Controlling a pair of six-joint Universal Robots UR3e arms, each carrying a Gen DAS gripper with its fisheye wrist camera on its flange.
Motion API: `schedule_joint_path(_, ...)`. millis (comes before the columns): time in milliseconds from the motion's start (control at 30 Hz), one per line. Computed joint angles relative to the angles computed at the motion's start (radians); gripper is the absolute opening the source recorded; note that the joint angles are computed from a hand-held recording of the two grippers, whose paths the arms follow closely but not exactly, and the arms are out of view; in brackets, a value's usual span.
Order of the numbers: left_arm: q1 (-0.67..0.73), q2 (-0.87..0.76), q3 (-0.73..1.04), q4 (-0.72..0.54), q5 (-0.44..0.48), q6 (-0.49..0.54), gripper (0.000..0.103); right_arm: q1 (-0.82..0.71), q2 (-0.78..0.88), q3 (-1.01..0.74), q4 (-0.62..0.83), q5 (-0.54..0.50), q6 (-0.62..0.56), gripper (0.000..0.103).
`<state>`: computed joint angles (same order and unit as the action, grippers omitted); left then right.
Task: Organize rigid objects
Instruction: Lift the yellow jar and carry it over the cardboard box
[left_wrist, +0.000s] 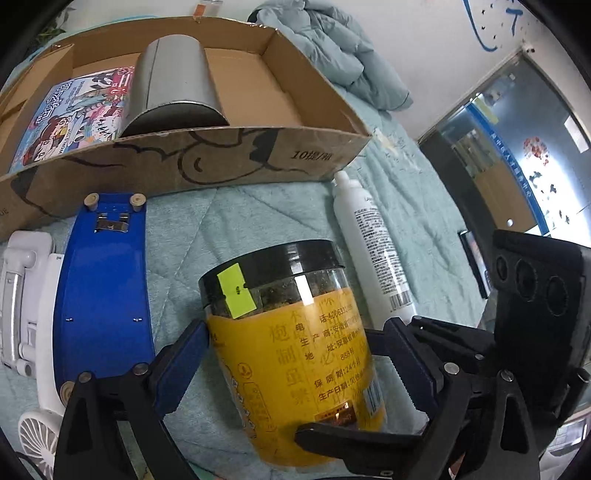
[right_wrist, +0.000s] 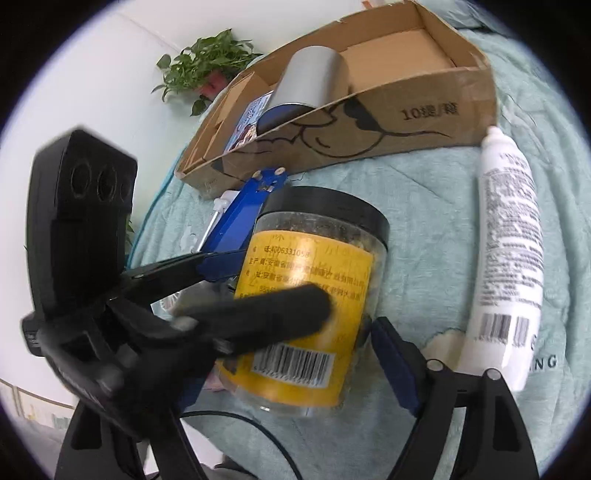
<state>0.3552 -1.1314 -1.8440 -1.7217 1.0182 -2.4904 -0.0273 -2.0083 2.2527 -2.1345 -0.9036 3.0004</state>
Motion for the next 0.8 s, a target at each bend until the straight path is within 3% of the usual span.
schedule_joint_path(267, -0.16, -0.134, 0.038, 0.127, 0.141, -0.129, 0.092, 0.08, 0.072, 0.042, -0.213, -0.037, 0.118, 0.087)
schedule_joint_path(500, -0.148, -0.173, 0.065, 0.12, 0.133, -0.148, 0.091, 0.106, 0.151, 0.035, -0.305, -0.027, 0.138, 0.089)
schedule_joint_path(800, -0.168, -0.1, 0.088, 0.151, 0.146, -0.165, 0.089, 0.109, 0.163, -0.032, -0.278, -0.028, 0.108, 0.088)
